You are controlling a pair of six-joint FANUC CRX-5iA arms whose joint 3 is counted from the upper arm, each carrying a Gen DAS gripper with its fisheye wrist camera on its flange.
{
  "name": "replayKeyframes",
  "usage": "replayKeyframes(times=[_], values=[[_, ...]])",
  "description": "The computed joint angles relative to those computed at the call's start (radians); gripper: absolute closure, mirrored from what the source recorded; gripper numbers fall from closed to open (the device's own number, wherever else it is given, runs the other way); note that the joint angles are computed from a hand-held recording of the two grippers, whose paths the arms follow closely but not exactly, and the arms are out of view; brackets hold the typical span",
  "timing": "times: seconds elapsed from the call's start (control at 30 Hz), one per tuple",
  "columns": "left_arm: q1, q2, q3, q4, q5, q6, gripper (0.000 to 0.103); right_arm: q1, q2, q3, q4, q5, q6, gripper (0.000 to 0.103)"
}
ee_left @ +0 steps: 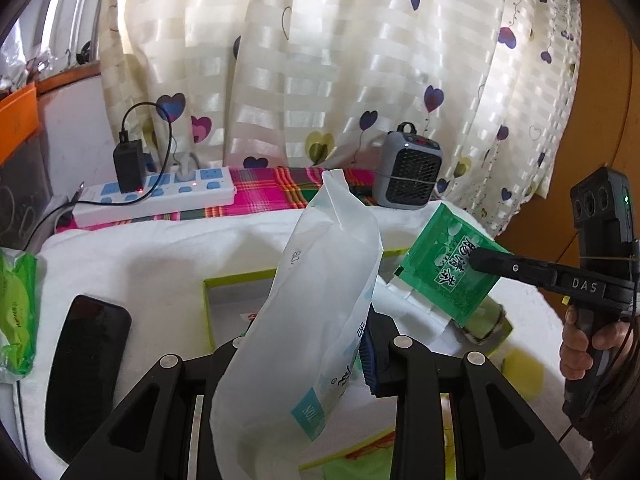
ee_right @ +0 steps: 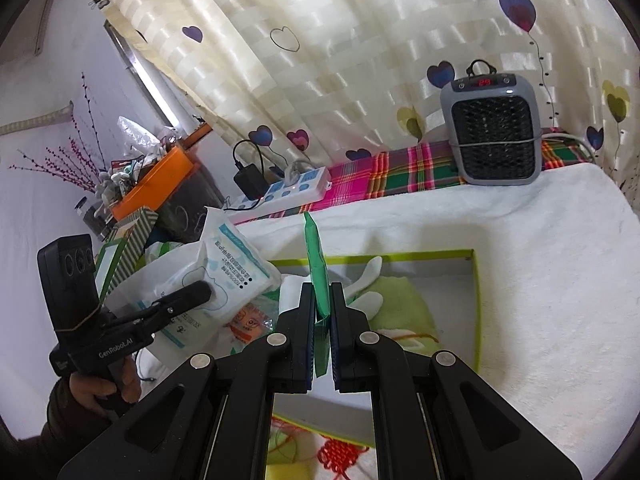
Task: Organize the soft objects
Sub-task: 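Carry the cotton-pad bag in the left gripper while the right gripper carries the green strip over the box, then open the left gripper to drop the bag while the right gripper releases the green strip into the box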
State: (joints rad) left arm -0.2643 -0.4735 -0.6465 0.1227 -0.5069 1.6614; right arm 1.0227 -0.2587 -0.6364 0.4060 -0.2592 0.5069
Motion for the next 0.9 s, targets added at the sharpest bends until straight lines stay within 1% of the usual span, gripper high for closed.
replayKeyframes(times=[0.07,0.13,0.23,0.3,0.4,0.47,0.57,0.7,0.73,0.8,0.9], values=[[-0.008,0.009,0.009,-0.028,0.0,0.021,0.073,-0.004,0.017,0.013,-0.018,-0.003,0.014,0.096],[-0.005,0.013,0.005,-0.017,0.007,0.012,0.073,-0.009,0.035,0.032,-0.051,-0.016,0.037,0.096],[-0.019,0.032,0.03,-0.078,-0.011,0.066,0.073,-0.018,0.06,0.048,-0.064,-0.041,0.04,0.096],[-0.026,0.043,0.036,-0.091,-0.013,0.078,0.073,-0.021,0.07,0.051,-0.066,-0.049,0.041,0.096],[-0.057,0.063,0.07,-0.179,-0.029,0.143,0.073,-0.022,0.077,0.045,-0.03,-0.054,0.019,0.096],[-0.058,0.071,0.069,-0.175,-0.025,0.137,0.072,-0.023,0.079,0.042,-0.018,-0.053,0.013,0.096],[-0.058,0.082,0.069,-0.17,-0.023,0.133,0.071,-0.018,0.089,0.027,0.075,-0.063,-0.047,0.095],[-0.059,0.086,0.068,-0.17,-0.016,0.134,0.07,-0.023,0.091,0.025,0.062,-0.051,-0.039,0.092],[-0.061,0.088,0.072,-0.179,-0.022,0.142,0.068,-0.025,0.09,0.026,0.049,-0.049,-0.031,0.092],[-0.088,0.1,0.099,-0.243,-0.049,0.198,0.068,-0.029,0.085,0.017,0.054,-0.04,-0.045,0.09],[-0.113,0.108,0.118,-0.289,-0.074,0.24,0.065,-0.025,0.08,0.006,0.088,-0.049,-0.082,0.084]])
